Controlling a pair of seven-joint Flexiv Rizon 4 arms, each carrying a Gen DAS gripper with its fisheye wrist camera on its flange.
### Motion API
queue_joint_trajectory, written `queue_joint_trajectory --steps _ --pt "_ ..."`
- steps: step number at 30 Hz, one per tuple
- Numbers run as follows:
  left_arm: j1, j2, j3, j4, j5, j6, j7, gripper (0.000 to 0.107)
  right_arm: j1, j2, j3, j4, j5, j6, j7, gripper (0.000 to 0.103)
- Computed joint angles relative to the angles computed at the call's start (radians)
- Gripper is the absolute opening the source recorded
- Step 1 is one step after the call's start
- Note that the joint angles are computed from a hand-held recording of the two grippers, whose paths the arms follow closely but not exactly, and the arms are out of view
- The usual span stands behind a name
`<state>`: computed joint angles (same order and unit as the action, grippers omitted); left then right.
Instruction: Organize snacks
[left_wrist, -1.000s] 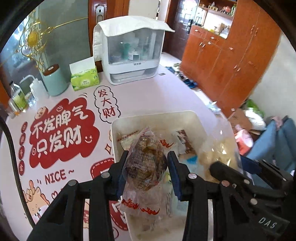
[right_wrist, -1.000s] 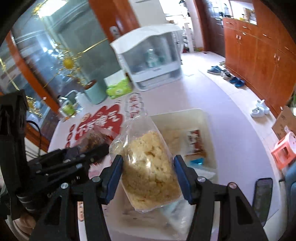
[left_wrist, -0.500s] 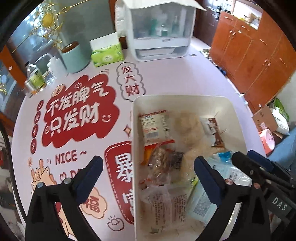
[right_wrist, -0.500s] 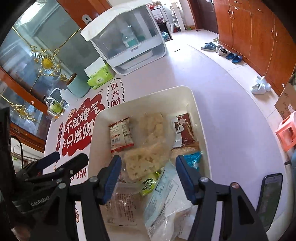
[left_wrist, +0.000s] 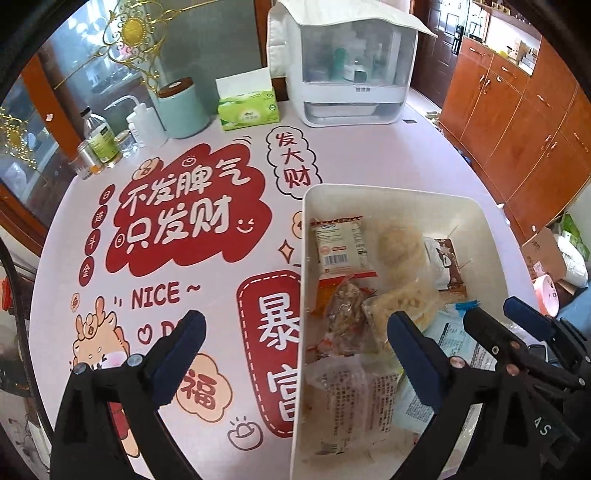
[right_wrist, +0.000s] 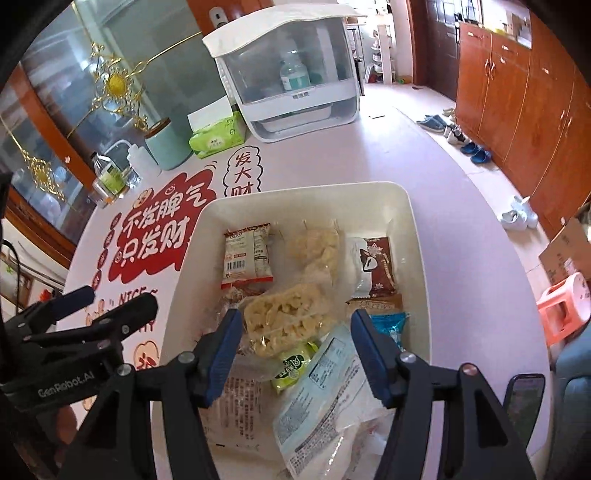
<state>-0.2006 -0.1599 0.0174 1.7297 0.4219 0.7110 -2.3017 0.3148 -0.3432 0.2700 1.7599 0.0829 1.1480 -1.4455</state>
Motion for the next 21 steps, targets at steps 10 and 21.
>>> queue_joint_trajectory --steps 10,21 --pt "-0.002 0.103 -0.013 0.081 0.049 -0.052 -0.053 0.098 0.051 0.057 -0.016 0.097 -0.086 0.065 0.074 0.065" --pt "0.061 0.368 -0.062 0.282 0.045 -0.129 -0.092 0.098 0.122 0.217 0.007 0.267 -0.182 0.129 0.167 0.067"
